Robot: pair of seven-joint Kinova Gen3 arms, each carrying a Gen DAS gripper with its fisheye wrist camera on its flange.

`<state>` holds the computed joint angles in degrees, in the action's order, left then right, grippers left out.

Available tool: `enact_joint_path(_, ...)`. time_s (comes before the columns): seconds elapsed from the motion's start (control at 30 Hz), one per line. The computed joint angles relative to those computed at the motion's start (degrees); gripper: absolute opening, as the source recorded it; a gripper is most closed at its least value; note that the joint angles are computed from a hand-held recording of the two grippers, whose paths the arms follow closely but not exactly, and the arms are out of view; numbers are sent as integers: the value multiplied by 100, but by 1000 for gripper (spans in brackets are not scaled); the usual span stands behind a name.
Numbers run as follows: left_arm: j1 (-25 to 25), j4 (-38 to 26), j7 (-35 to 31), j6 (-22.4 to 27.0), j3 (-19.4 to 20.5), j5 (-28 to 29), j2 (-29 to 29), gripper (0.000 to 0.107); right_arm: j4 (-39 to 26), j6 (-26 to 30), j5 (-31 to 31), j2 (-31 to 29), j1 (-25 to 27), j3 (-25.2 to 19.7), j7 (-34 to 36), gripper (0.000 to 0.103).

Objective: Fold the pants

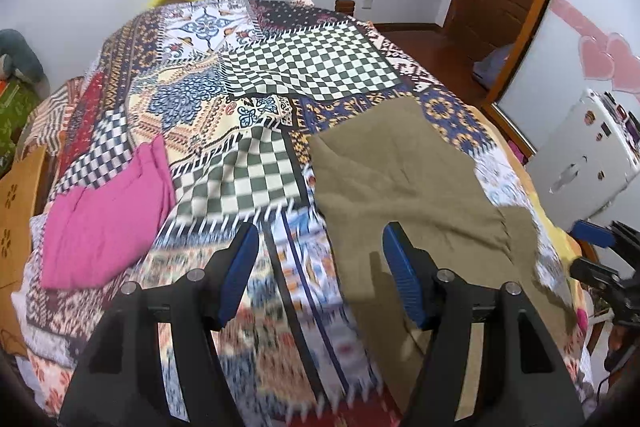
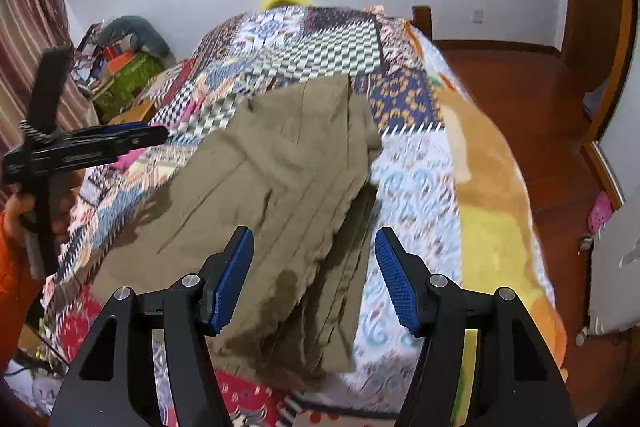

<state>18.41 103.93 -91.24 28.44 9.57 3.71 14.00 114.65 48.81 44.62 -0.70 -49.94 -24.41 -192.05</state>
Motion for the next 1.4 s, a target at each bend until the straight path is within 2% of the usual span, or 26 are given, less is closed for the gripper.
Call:
enact_joint_path(0.2,-239,-850,-360,339,113,218,924,64,53,-267,35,97,175,192,88,59)
enact_joint_path(0.4,-607,-1388,-1066,627,448,787,1549,59,113,-479,-46,222,290,369,210,59)
enact_joint_path(0.57,-510,-1842,-1224,860,372,946,1982,53,153,-583,-104,277,349,469,235,59)
enact_joint_path(0.63,-457,-1933,-1225,823,340,960,2062,47,168,-592,-101,279,350,484,222,59)
enact_joint_path(0.67,-444,-1984,-1245,829,339,959,2100,39,173,-587,-95,279,348,487,213,59)
enact_joint_path(0.7,-476,-2063,-1301,893,387,996,2149,26,178,-578,-89,279,345,488,202,59)
enact_joint_path(0.77,-449,-2168,-1285,982,365,1024,2199,20,173,-536,-108,273,335,481,200,59)
enact_joint_path(0.83,-457,-2173,-1355,1030,375,1029,2174,13,167,-503,-102,275,327,478,180,59)
enact_joint_path(1.03,-375,-1671,-1180,690,171,937,1698,9,84,-277,18,226,252,399,70,59)
enact_joint_path(1.17,-327,-1093,-801,382,-71,756,1203,8,13,-118,114,173,194,325,43,59)
enact_joint_path(1.3,-341,-241,-267,46,-316,529,546,8,-74,28,155,141,128,239,66,59)
enact_joint_path(1.4,-510,392,-2,-122,-355,492,37,8,-165,137,154,165,58,186,116,59)
